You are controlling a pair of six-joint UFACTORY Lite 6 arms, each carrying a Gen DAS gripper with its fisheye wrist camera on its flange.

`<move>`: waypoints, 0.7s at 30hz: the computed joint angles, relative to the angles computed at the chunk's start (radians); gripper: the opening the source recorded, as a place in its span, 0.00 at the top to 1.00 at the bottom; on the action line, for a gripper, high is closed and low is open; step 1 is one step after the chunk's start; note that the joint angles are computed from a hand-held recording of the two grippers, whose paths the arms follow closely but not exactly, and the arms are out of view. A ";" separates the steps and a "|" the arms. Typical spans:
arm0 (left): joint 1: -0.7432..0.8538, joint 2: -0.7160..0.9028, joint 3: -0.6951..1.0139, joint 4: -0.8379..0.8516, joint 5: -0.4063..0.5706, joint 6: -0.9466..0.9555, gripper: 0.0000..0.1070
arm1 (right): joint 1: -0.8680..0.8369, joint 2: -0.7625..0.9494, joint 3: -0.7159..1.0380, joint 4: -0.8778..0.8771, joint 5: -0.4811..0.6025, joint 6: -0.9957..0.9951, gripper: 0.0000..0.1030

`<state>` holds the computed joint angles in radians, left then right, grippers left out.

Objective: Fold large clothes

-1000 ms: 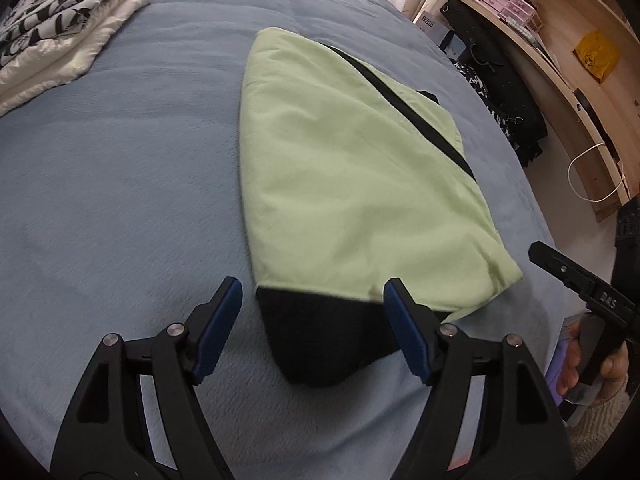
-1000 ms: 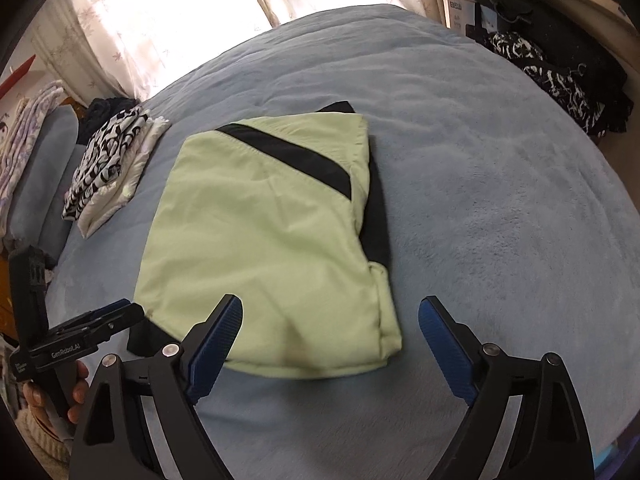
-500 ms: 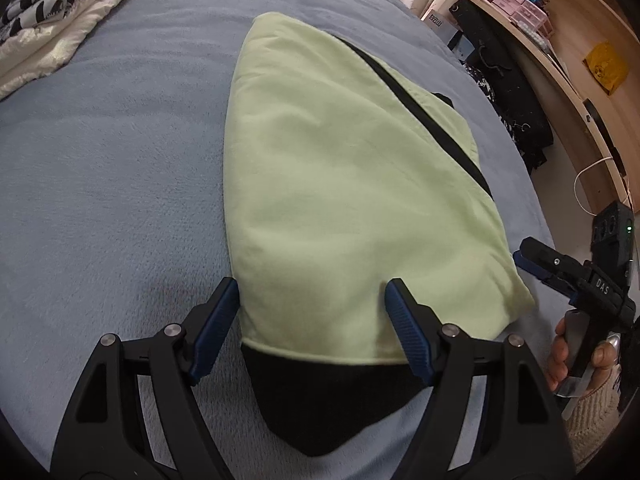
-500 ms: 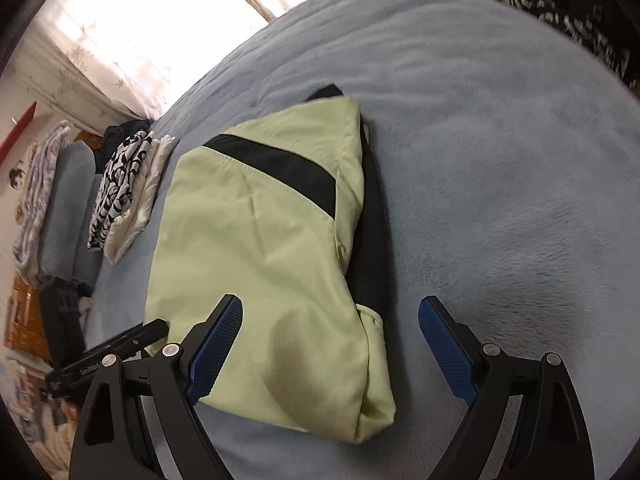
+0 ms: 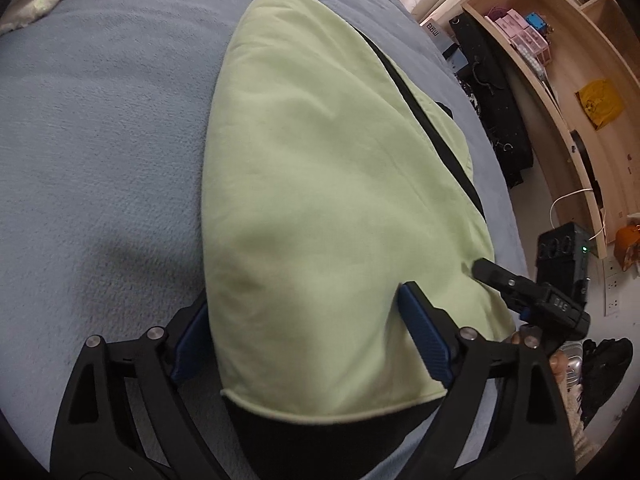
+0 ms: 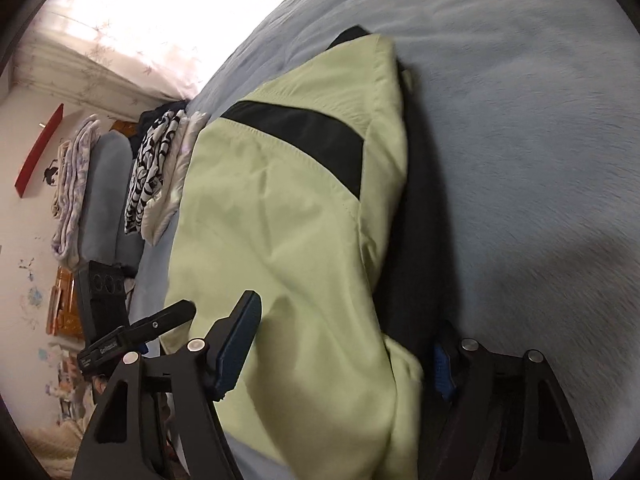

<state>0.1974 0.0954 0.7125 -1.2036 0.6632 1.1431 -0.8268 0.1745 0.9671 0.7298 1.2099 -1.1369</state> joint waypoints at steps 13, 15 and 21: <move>-0.164 0.147 0.127 -0.068 -0.088 -0.021 0.05 | 0.136 0.202 0.063 0.199 -0.093 -0.038 0.53; -0.183 0.147 0.135 -0.063 -0.106 -0.046 0.08 | 0.146 0.194 0.052 0.206 -0.102 -0.036 0.61; -0.245 0.022 0.077 -0.030 -0.235 -0.126 0.58 | 0.063 0.010 -0.039 0.163 -0.021 -0.052 0.81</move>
